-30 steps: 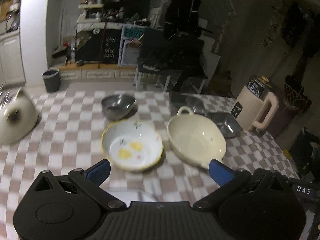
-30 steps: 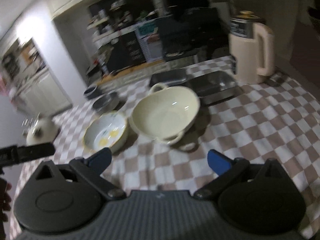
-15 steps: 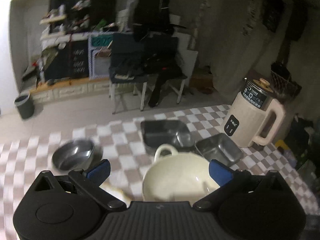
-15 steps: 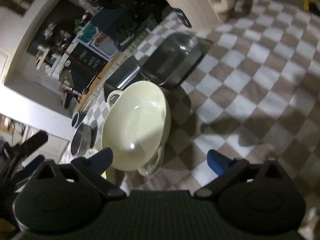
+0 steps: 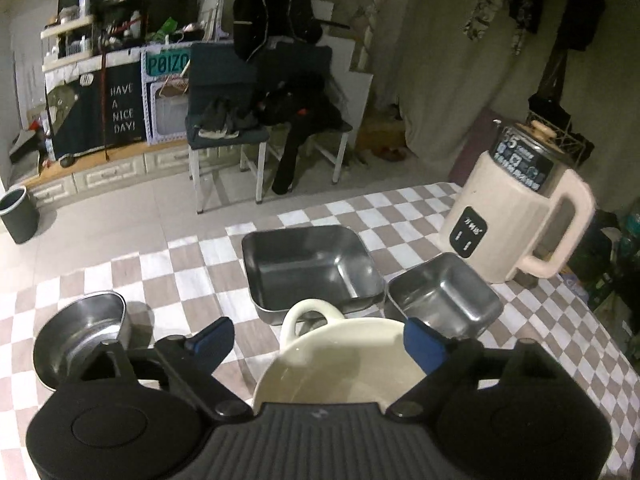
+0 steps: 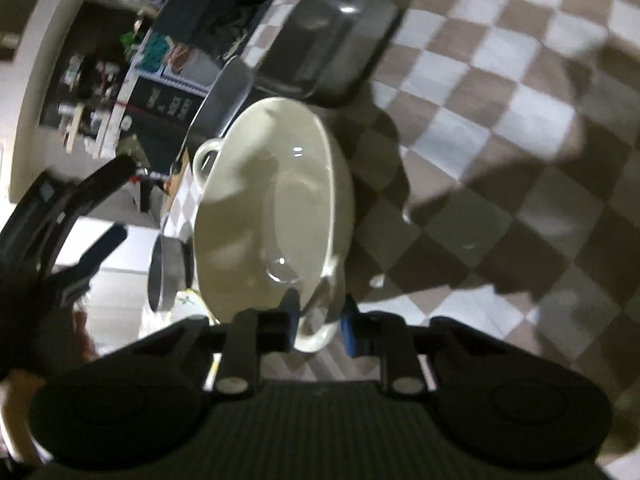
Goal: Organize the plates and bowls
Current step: 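Move both grippers to the cream two-handled bowl and close the right gripper on its rim, then close the left gripper on the cream bowl rim by its handle while the right gripper holds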
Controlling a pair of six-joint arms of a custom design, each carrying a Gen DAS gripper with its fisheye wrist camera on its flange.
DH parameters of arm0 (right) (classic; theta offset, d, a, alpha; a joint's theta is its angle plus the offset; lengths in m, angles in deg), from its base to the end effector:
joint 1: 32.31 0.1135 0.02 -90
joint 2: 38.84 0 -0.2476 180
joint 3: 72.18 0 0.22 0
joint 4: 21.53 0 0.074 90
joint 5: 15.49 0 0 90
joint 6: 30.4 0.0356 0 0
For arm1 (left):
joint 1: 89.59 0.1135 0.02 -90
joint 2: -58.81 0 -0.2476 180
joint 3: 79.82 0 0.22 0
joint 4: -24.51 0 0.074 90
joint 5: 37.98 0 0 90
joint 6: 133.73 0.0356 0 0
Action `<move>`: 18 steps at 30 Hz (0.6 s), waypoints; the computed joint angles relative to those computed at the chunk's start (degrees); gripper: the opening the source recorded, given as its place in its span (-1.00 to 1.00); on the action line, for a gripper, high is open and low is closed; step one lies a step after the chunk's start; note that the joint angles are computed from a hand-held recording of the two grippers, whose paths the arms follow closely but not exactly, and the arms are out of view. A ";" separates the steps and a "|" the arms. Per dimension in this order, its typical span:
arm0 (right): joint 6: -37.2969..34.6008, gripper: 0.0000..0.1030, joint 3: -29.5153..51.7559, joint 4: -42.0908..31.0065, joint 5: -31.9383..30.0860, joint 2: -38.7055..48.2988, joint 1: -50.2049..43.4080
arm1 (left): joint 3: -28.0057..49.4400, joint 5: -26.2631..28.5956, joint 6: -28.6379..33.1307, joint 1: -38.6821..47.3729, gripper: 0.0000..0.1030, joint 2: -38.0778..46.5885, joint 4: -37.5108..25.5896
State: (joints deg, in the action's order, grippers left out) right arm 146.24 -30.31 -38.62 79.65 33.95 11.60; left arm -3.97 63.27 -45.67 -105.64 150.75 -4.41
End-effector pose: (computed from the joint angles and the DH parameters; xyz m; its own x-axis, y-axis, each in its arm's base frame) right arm 0.1526 0.1424 0.1556 -0.6778 0.7276 -0.1057 0.4966 0.5591 0.6639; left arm 0.3025 -0.0943 0.2230 -0.6929 0.1648 -0.7019 0.3805 0.9105 -0.1618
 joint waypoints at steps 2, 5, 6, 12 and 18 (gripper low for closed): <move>-2.20 -0.50 -1.29 0.92 -1.42 -1.03 -1.14 | 0.33 0.77 -0.90 0.50 0.72 1.34 0.71; -5.85 -0.56 -1.22 -2.31 -1.70 -3.82 -1.70 | 0.73 2.52 -2.66 1.22 0.71 2.74 1.14; -7.52 -0.67 0.25 -2.62 -3.04 -2.42 -3.49 | 0.82 2.84 -2.93 1.25 0.70 3.05 1.24; -14.58 -0.84 -0.27 -9.92 -4.00 -8.18 -11.15 | 2.35 -0.81 -1.11 0.09 0.56 5.92 0.02; -20.68 -0.75 0.21 -10.66 -2.77 -7.73 -16.47 | 4.00 -4.28 0.17 0.23 0.43 8.30 -2.94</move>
